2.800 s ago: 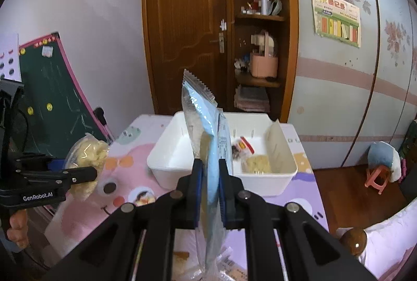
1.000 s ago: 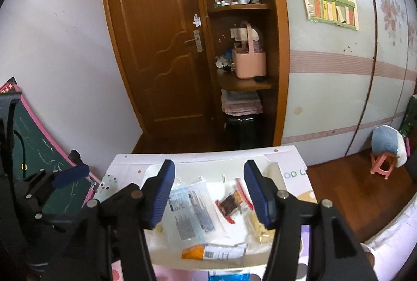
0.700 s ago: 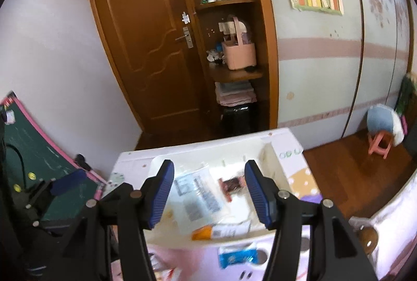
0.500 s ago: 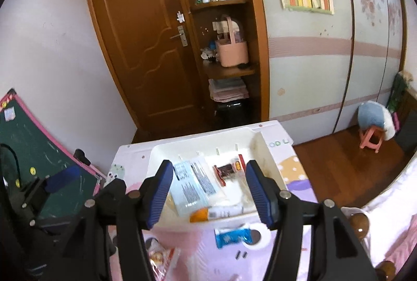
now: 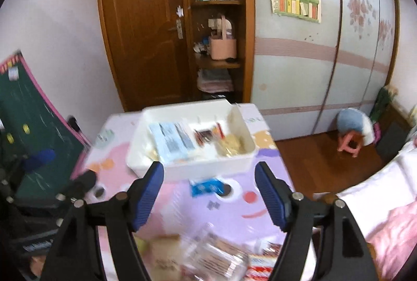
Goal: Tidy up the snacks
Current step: 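Lower both tools toward the remaining snacks on the table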
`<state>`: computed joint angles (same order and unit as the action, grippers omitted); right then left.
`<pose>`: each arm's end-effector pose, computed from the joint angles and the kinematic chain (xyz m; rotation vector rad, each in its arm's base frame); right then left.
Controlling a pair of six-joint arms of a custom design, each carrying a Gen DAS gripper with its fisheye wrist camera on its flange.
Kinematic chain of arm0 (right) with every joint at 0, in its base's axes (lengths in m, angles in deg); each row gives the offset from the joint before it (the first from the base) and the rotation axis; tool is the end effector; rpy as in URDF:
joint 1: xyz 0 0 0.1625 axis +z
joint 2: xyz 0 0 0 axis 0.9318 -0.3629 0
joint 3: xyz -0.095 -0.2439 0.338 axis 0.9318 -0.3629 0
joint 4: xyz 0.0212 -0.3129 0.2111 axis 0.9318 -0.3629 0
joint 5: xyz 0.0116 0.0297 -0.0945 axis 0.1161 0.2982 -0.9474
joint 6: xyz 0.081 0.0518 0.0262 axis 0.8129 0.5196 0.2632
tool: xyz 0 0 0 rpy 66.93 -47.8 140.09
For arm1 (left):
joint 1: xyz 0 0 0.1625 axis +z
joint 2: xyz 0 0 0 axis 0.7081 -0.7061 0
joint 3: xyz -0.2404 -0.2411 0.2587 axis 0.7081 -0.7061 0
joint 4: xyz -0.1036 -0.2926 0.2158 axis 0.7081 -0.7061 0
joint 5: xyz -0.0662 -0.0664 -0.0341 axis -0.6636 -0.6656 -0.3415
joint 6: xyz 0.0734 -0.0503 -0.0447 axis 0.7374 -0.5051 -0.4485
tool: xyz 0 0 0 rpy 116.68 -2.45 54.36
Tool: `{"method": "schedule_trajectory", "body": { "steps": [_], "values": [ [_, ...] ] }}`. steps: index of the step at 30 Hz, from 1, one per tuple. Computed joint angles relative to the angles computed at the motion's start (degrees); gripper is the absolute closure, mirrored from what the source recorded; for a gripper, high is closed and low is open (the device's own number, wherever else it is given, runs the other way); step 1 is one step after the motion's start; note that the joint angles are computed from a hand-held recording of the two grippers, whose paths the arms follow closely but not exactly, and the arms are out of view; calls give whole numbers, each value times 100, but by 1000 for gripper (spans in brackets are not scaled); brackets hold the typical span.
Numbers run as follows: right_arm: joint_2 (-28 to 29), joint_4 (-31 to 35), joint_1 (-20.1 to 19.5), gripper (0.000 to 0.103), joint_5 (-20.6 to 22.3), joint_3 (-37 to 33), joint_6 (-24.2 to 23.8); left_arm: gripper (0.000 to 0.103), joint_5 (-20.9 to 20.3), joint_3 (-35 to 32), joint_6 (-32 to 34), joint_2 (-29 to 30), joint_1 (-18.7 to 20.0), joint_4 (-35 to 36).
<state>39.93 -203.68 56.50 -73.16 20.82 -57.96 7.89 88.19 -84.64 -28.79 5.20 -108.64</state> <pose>0.5582 -0.6671 0.1009 0.8679 -2.2842 0.8629 -0.2134 -0.6112 0.4399 0.0869 2.0470 -1.1036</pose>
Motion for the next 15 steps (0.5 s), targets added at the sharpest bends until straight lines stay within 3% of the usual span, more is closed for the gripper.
{"method": "schedule_trajectory", "body": {
  "steps": [8,15],
  "values": [
    [-692,-1095,-136,30,-148,1723,-349,5,-67,564,-1223,-344,88,1150],
    [-998,-1076,-305,30,-168,2283,-110,5,-315,540,-2186,-380,319,2146]
  ]
}}
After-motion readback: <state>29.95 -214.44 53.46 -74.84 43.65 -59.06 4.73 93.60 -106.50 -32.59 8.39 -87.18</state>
